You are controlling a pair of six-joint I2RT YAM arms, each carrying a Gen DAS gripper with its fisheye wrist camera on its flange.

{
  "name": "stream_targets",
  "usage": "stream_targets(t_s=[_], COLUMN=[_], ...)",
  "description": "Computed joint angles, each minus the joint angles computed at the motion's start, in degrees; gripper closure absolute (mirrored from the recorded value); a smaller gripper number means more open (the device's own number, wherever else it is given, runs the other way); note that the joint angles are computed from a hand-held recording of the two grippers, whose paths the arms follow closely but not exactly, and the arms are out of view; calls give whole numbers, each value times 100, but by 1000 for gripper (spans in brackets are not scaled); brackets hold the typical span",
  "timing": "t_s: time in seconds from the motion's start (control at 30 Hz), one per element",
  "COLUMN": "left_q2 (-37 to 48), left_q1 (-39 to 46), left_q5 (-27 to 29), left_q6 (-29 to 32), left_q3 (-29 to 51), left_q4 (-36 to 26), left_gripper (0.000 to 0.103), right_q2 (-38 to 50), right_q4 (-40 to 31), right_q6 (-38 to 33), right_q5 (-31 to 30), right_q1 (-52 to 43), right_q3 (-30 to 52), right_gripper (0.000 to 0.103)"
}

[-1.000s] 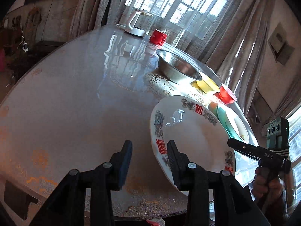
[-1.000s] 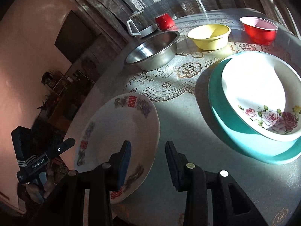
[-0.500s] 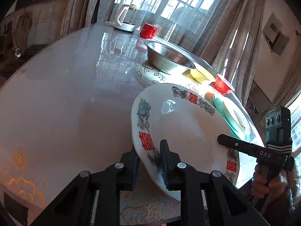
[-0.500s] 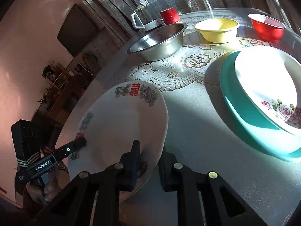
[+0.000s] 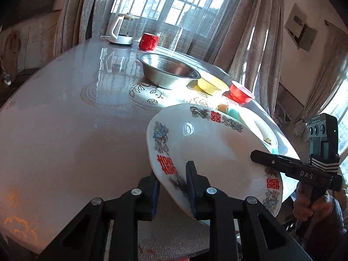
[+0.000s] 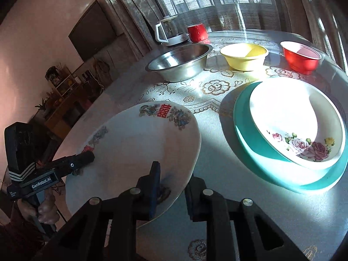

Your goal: Organize plates and bowls

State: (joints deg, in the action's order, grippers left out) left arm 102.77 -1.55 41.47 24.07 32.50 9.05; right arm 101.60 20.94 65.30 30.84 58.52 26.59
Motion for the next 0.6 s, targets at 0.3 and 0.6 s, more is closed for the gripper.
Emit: stream_targets(t_s=[0.3, 0.6], left_q2=[-533, -275], left_q1=[-1018, -2629], left_q5=[-227, -914], left_q6=[-559, -1402], left_q3=[25, 867], left_q4=[251, 414], left_gripper=[78, 78], right_q2=[-1258, -3008], right_q4=[-952, -3069], right_q6=[500, 1375], right_q5=[792, 1521], right_q1=[257, 240], right_q3=[-540, -1005], right_gripper=[82, 80])
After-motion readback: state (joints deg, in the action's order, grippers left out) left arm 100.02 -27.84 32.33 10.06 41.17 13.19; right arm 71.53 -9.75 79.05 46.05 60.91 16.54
